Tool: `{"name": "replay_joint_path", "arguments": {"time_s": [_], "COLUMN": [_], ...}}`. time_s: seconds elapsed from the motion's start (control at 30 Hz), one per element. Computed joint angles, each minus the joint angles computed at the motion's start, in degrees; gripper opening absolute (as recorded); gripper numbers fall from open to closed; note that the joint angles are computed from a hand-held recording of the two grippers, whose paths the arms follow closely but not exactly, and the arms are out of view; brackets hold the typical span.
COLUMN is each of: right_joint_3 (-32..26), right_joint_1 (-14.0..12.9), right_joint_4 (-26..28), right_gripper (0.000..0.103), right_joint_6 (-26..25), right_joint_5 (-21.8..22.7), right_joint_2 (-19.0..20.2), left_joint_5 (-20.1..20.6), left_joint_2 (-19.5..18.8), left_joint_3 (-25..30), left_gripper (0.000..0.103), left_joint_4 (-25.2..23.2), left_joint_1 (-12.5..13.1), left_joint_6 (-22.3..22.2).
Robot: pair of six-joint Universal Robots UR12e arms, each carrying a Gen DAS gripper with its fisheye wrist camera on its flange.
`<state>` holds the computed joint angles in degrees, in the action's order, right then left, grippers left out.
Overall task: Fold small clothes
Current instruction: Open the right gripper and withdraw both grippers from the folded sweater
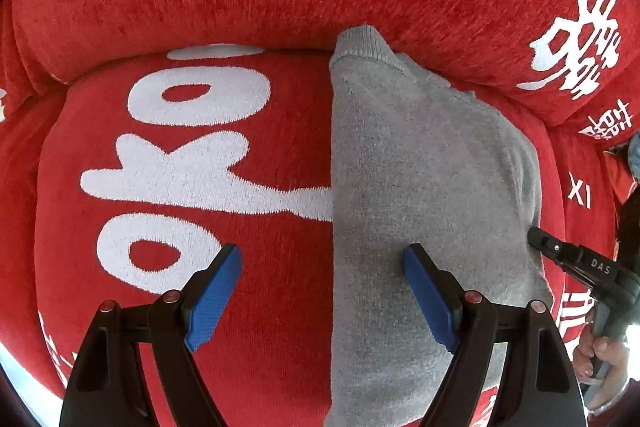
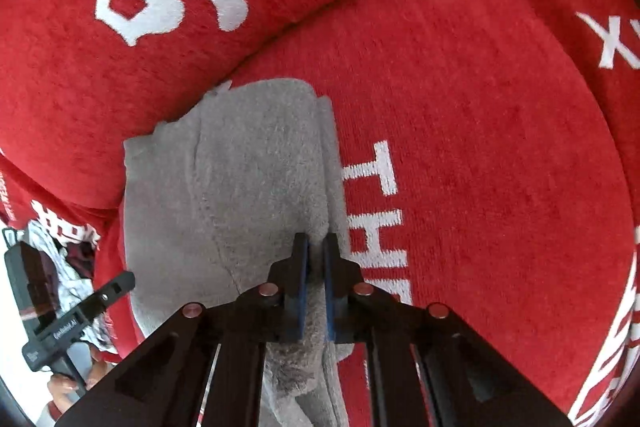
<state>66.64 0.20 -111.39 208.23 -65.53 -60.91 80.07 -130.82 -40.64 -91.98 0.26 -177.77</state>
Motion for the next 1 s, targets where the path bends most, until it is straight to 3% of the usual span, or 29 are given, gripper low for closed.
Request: {"name": "replay_joint_path", "arguments": {"time_s": [0.2,0.27,0.43,0.5,0.57,0.73,0.83,1.0], "right_joint_3": [-0.85,0.72,3.39,4.18,4.76,4.55,4.4,5.18], "right_joint_1": [0.13,-0.5,-1.54,-1.79,-1.99,-2.09,-2.26,-2.69], "right_joint_4": [3.51,2.86,0.82,-0.04,-1.0,-2.1,-2.24,-5.68], "right_gripper": [0.009,0.015,0.016,0.023,0.043,0.047,0.053,0.054], "right_joint_6": [0.01,1.39,4.76,5.69,6.29,5.45,5.1,6.01], "right_joint_5": [-3.61,-2.04,1.29,2.22,2.99,4.13,4.51,6.96], "right_joint_2": [-0.97,-2.0,-3.07,-3.4,-3.58,-3.28,-3.16,-2.94], "left_joint_5": [0.76,0.68,1.44,2.0,2.46,1.88,3.79,3.02], "left_joint_2": [-0.16,-0.11,-0.27,-0.41,-0.81,-1.77,-1.67,-1.5], "left_joint_3": [0.55,0.56,0.82,1.21,1.99,3.81,3.46,3.12], "left_gripper": [0.084,0.084,0.084,0.084,0.084,0.084,0.103,0.103], "left_joint_4": [-0.44,-0.54,-0.56,-0.71,-1.31,-3.13,-2.08,-1.98], "left_joint_1": [-0.14,-0.17,-0.33,-0.53,-0.69,-0.52,-0.78,-0.68], "left_joint_6": [0.09,-0.02,1.08,1.52,2.11,1.8,1.85,1.77]}}
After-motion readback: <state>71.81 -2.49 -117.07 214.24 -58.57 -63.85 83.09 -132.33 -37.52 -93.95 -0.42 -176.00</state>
